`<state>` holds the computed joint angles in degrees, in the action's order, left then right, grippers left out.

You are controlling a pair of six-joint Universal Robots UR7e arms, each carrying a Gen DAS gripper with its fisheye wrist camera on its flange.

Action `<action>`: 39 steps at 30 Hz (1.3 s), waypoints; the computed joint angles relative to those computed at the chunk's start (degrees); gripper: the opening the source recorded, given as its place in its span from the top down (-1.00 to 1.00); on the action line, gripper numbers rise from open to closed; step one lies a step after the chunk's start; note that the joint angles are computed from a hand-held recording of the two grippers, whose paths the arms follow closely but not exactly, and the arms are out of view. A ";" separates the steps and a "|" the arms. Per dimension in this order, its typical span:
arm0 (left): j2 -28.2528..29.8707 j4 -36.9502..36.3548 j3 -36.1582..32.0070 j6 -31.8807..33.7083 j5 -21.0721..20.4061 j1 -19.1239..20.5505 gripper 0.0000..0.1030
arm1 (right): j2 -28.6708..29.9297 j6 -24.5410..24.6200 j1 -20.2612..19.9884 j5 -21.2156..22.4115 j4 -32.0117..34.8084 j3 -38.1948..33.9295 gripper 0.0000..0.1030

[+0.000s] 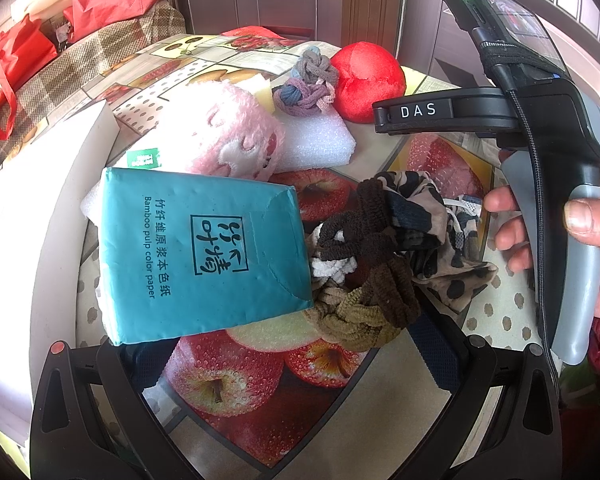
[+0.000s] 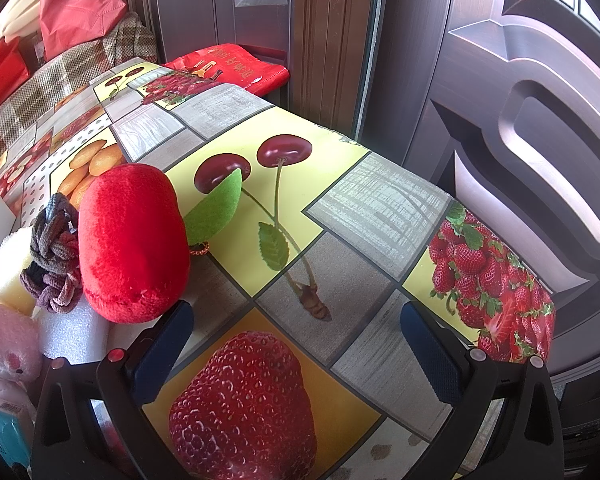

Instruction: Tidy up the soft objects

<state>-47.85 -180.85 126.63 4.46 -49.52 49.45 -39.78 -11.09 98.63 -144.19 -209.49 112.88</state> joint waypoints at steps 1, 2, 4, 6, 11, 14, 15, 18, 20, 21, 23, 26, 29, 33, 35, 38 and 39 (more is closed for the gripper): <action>0.05 -0.33 0.14 0.27 0.11 -0.15 -0.99 | 0.07 -0.01 0.03 -0.04 0.03 -0.08 -1.00; -0.16 -0.89 0.61 0.71 0.32 -0.40 -0.99 | 0.03 0.07 -0.03 0.16 0.04 -0.07 -1.00; 0.74 -4.98 1.83 2.41 2.44 -1.90 -0.99 | -0.48 0.32 -0.28 1.35 -0.27 0.52 -1.00; 1.22 -12.30 3.95 4.81 1.96 -3.48 -0.99 | -1.15 -1.03 -0.69 2.33 -0.18 0.90 -1.00; -0.13 -26.07 8.13 6.92 -4.82 -4.96 -0.99 | -6.00 -0.61 -3.10 14.00 -4.12 6.84 -1.00; -0.91 -31.76 9.87 6.67 -5.66 -6.50 -0.99 | -9.46 0.60 -5.44 22.91 -7.12 11.23 -1.00; -1.35 -33.48 10.43 6.47 -5.74 -7.02 -0.99 | -10.29 0.16 -6.32 25.95 -8.61 12.51 -1.00; -4.00 -38.63 12.53 6.11 -6.50 -8.23 -0.99 | -11.86 -2.11 -8.72 35.39 -14.02 15.80 -1.00; -6.92 -42.10 15.02 5.24 -6.35 -9.52 -0.99 | -12.41 -4.47 -10.43 42.33 -17.92 17.95 -1.00; -8.65 -43.53 16.18 5.02 -6.13 -10.01 -0.99 | -12.68 -5.67 -11.28 45.64 -19.50 18.88 -1.00; -12.51 -46.72 19.00 4.91 -5.47 -10.98 -0.99 | -12.68 -8.15 -12.57 51.50 -22.46 20.20 -1.00; -17.12 -52.81 23.73 7.68 -1.68 -12.34 -0.99 | -12.94 -13.24 -13.05 56.76 -23.63 20.91 -1.00; -22.22 -49.62 27.16 7.40 5.54 -13.35 -0.99 | -14.38 -19.59 -11.87 57.52 -19.12 20.93 -1.00; -27.91 -35.83 30.63 1.13 10.62 -13.46 -0.99 | -15.40 -26.55 -8.82 51.43 -9.53 19.66 -1.00; -29.71 -27.49 30.65 -3.09 9.00 -11.31 -0.99 | -15.58 -28.08 -7.66 47.24 -3.46 18.93 -1.00; -29.50 -18.84 30.52 -7.09 6.65 -9.39 -0.99 | -15.10 -29.83 -7.00 44.22 0.59 18.86 -1.00; -28.48 -17.26 30.01 -7.42 6.48 -9.18 -0.99 | -14.78 -29.68 -6.88 43.57 1.42 18.59 -0.96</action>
<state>-76.33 -198.11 156.64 -2.97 -43.04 40.27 -54.56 -40.77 91.75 -100.61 -208.08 131.47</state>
